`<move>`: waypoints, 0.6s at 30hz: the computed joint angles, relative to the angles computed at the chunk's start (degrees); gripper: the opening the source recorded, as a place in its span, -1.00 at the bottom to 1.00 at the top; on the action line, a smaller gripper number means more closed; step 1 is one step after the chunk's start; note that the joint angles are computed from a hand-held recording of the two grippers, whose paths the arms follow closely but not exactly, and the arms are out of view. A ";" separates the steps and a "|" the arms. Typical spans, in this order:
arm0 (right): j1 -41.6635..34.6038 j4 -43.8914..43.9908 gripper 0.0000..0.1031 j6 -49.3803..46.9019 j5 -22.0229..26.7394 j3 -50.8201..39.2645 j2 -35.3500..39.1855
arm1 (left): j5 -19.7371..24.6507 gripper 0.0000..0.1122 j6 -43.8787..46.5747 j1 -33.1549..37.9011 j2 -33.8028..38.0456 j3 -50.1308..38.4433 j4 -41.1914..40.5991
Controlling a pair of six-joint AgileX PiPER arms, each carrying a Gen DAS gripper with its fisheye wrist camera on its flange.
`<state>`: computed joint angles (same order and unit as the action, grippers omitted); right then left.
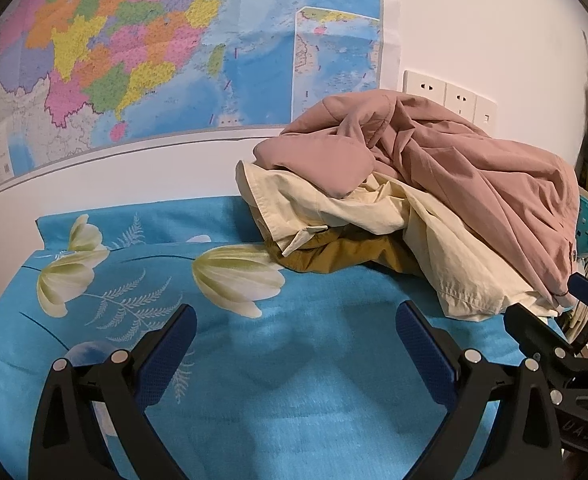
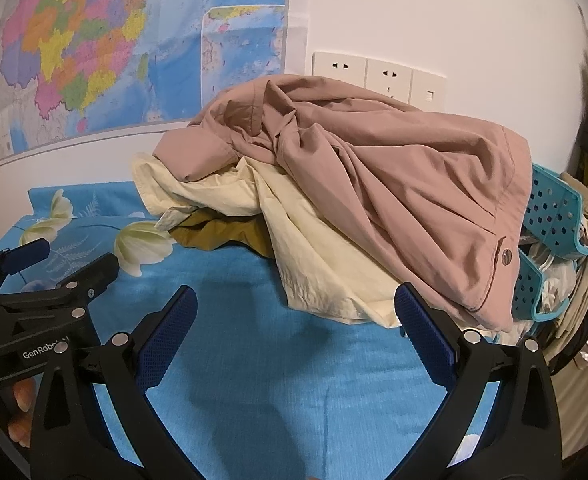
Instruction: Fold large clothes
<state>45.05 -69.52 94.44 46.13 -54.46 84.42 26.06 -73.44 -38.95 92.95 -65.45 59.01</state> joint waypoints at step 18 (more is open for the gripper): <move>-11.56 0.04 0.89 -25.55 -5.23 -19.72 10.70 | -2.07 0.72 19.56 6.86 7.49 -11.11 -16.10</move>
